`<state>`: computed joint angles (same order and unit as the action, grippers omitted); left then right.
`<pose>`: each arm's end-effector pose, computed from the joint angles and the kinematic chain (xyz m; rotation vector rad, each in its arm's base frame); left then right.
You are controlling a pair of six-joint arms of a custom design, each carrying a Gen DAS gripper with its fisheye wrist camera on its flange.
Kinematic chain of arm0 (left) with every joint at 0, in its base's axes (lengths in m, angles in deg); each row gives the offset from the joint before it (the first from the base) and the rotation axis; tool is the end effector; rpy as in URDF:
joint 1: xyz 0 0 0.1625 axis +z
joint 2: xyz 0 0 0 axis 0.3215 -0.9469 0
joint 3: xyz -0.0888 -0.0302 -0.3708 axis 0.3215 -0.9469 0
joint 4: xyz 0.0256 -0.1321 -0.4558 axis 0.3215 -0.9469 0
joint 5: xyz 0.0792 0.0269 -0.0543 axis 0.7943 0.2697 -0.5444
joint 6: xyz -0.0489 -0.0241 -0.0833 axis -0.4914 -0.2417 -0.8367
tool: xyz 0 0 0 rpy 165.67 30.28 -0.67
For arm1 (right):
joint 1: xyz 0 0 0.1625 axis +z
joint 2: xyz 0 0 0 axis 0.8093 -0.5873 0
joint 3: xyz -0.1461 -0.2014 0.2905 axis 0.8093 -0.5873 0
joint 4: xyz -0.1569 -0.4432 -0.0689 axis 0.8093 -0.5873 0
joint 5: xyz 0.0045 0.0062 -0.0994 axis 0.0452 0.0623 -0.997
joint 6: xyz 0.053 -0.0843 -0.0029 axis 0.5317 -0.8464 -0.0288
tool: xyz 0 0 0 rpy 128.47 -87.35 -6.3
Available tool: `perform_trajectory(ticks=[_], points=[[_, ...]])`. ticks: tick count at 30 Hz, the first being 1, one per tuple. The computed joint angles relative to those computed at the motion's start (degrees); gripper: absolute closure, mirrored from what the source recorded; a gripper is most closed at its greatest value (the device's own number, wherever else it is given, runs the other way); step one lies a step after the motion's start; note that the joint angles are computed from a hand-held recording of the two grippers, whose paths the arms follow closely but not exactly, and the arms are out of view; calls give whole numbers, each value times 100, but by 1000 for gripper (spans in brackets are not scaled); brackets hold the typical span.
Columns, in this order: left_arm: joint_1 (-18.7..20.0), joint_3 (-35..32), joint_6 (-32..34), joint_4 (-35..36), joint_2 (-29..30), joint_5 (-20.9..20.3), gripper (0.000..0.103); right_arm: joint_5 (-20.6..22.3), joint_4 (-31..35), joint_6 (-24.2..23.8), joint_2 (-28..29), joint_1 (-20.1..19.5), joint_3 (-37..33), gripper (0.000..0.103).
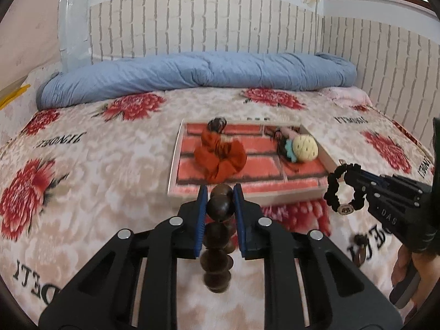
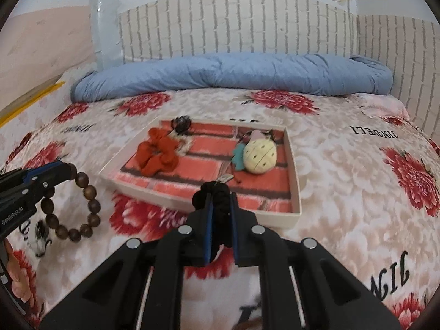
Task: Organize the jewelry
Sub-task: 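Lower the bead bracelet and black scrunchie into the tray and open both tools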
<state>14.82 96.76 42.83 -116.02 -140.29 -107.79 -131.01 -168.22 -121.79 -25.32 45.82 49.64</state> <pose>-0.3728 -0.5184 0.1752 0.3264 2.1217 -1.1661 0.2053 -0.5931 0.2977 0.8174 -2.3105 0.9929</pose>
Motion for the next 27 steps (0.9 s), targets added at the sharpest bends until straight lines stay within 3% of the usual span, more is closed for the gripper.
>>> perform_trajectory(ticks=[10, 21, 27], points=[[382, -1030, 1798, -1845, 985, -240, 85, 38, -405, 118, 653, -96, -688, 91], [777, -1857, 2880, -2687, 1826, -369, 85, -67, -403, 405, 1192, -284, -1221, 91], [1056, -1971, 2804, -2356, 1985, -607, 85, -88, -260, 388, 1367, -336, -1404, 91]])
